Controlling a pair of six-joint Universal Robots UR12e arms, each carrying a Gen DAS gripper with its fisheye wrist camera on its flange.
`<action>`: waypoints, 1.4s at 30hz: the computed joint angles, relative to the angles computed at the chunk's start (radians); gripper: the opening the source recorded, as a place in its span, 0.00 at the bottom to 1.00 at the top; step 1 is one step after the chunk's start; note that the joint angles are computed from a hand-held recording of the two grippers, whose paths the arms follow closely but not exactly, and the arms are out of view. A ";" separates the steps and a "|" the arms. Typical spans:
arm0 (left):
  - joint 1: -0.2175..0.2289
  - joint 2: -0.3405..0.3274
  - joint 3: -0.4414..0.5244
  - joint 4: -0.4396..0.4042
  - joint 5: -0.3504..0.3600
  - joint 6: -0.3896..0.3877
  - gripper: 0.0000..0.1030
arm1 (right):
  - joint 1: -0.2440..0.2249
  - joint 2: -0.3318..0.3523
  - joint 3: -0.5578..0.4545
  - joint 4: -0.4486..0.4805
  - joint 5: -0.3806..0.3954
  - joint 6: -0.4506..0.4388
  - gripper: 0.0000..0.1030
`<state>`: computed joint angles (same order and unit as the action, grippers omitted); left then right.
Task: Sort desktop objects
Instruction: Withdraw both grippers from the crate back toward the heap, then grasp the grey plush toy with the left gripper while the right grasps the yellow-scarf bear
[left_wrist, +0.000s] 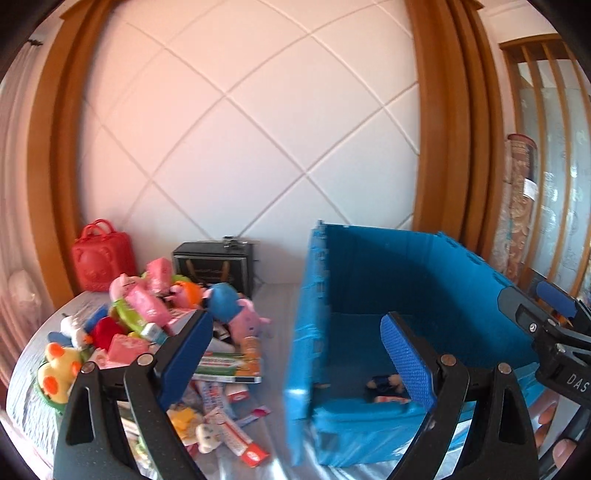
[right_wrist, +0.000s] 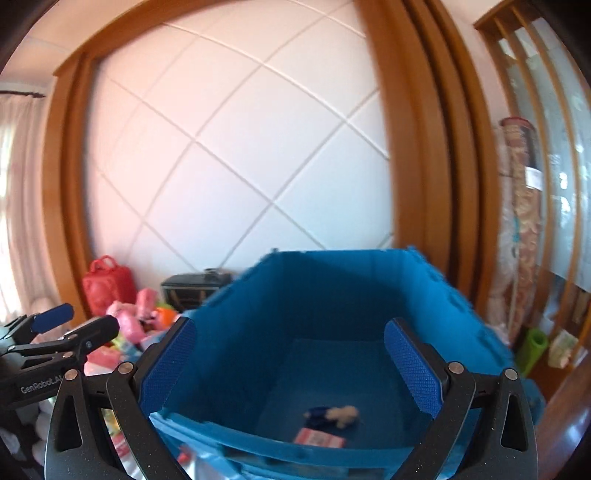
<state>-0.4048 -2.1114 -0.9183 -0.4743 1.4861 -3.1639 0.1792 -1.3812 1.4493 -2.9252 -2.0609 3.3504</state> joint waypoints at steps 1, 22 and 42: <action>0.008 0.007 -0.011 -0.002 0.016 -0.005 0.90 | 0.005 0.012 -0.013 -0.001 0.022 -0.004 1.00; 0.304 0.039 -0.145 -0.083 0.068 0.032 0.90 | 0.191 0.374 -0.521 0.325 0.124 0.027 1.00; 0.314 -0.099 -0.056 -0.504 -0.047 0.223 0.89 | 0.154 0.473 -0.576 0.835 0.225 0.313 0.79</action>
